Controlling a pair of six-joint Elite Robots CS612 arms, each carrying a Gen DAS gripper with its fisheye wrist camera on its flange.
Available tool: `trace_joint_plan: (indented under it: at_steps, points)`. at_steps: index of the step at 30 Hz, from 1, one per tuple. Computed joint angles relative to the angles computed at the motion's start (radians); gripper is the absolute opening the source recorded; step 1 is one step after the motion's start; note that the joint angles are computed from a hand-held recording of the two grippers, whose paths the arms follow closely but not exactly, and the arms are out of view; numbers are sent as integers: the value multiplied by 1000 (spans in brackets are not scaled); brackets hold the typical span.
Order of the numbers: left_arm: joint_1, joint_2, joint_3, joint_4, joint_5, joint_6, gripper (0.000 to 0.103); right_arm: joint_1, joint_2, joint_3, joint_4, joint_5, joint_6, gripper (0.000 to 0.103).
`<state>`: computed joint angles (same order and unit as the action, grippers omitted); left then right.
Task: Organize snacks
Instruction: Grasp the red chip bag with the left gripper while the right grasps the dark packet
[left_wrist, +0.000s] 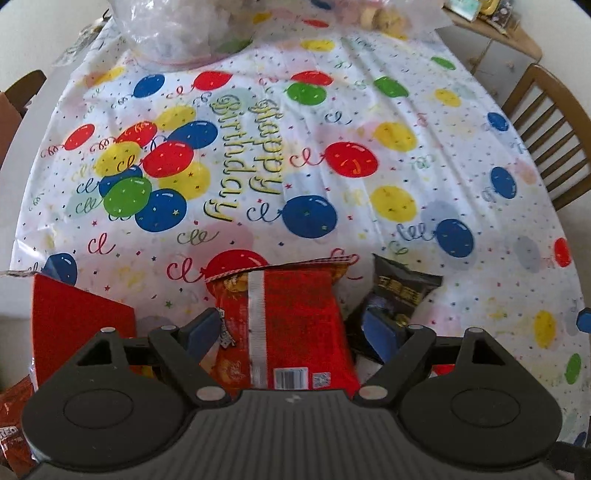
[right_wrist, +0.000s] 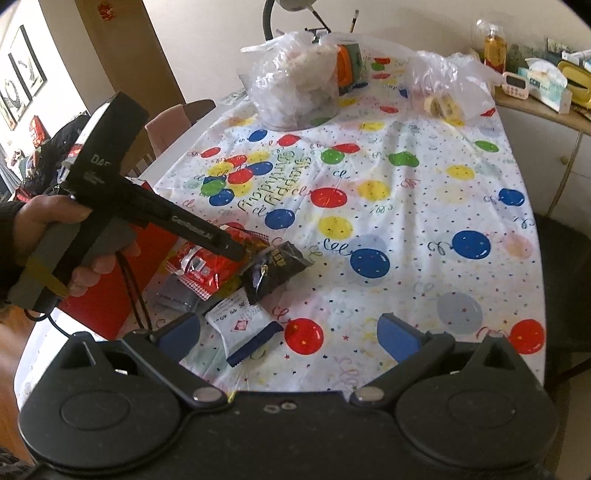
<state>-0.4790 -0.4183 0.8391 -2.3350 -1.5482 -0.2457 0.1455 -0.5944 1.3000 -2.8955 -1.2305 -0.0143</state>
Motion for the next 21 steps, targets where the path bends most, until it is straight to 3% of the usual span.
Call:
trace_joint_plan:
  at_steps: [6, 13, 16, 21]
  points:
    - [9, 33, -52, 69, -25, -22, 85, 1, 33, -52, 43, 22, 12, 102]
    - [14, 37, -47, 42, -32, -58, 85, 6, 67, -107, 97, 17, 22, 102]
    - [12, 34, -37, 26, -32, -55, 75, 9, 83, -137, 120, 4, 26, 102]
    - [13, 28, -19, -3, -27, -71, 73, 17, 124, -211, 171, -11, 49, 99]
